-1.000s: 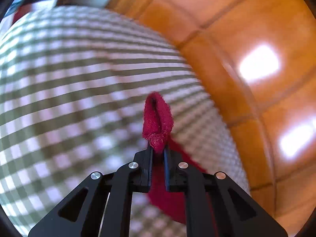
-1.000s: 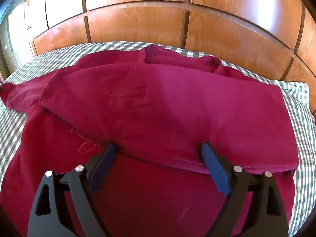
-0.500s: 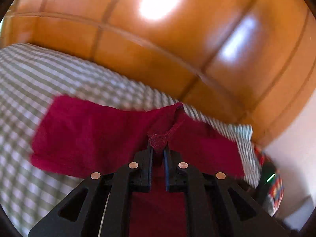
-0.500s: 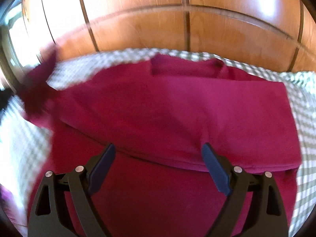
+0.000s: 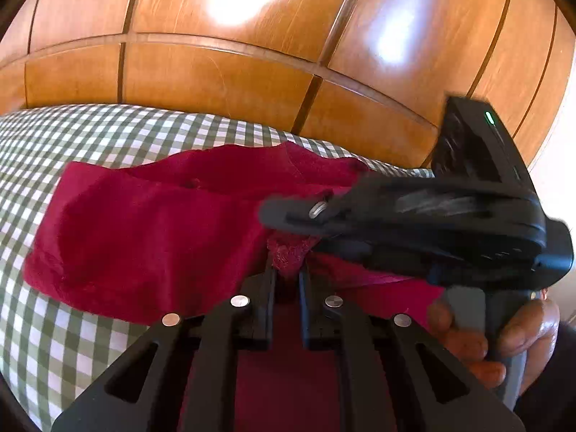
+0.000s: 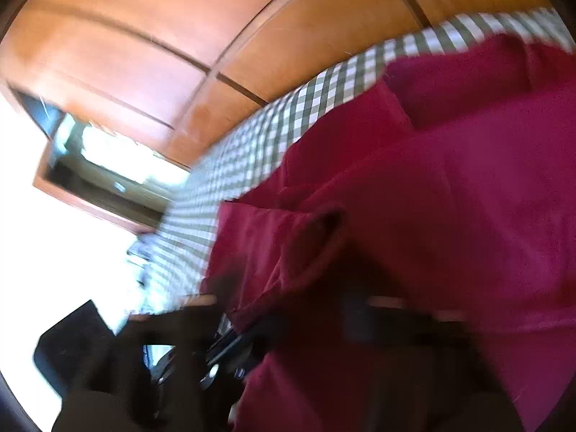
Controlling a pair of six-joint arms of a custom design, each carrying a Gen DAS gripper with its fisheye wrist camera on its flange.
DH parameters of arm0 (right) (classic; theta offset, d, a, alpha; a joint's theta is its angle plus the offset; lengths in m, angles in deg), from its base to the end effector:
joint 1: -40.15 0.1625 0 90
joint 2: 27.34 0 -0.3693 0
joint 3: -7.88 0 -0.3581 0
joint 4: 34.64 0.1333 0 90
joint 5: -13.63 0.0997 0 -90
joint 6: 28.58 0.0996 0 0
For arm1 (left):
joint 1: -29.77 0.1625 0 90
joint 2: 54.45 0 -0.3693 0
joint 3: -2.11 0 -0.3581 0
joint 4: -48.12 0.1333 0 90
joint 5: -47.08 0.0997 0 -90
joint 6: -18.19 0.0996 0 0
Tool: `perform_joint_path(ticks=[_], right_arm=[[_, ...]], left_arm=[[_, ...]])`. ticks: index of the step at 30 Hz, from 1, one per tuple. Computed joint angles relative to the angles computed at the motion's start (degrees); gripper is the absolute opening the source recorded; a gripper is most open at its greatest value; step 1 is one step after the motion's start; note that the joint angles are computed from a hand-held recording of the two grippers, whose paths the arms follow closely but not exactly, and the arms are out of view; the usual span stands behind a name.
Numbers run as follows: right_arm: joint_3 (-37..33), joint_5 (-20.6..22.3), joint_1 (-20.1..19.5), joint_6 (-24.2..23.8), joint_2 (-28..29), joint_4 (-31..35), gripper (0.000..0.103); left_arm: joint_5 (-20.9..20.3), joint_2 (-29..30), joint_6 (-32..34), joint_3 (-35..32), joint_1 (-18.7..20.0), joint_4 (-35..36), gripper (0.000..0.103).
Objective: Fold small clothes
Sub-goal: 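Grasp the sweater side with the right gripper and fold it over the body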
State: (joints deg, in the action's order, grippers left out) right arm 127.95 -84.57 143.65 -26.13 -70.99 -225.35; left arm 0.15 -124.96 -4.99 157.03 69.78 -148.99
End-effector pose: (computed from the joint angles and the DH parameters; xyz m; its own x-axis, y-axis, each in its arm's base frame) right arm 0.2285 -0.4416 0.0205 -0.9843 -0.1360 0.1123 -0.1709 0.8929 -0.4165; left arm -0.0836 -0.3330 0.1256 -0.8954 0.1251 -0.4272 0.3852 0.6988 -0.6027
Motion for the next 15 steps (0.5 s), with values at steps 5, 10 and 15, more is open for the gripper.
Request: perform_joint_path(ticks=[5, 10, 15], right_arm=[[-1.9, -4.1, 4.6, -3.7, -1.4, -1.4, 0.006], [1.2, -3.6, 5.1, -6.4, -9.5, -3.4, 0.006], [7.1, -5.2, 2.0, -9.2, -19.5, -5.5, 0.006]], left_arm=[[-1.4, -2.1, -2.9, 3.9, -0.7, -3.1, 0.01], [1.0, -2.7, -9.1, 4.1, 2.7, 0.5, 0.01], [1.4, -4.2, -14.7, 1.8, 7.6, 2.3, 0.01]])
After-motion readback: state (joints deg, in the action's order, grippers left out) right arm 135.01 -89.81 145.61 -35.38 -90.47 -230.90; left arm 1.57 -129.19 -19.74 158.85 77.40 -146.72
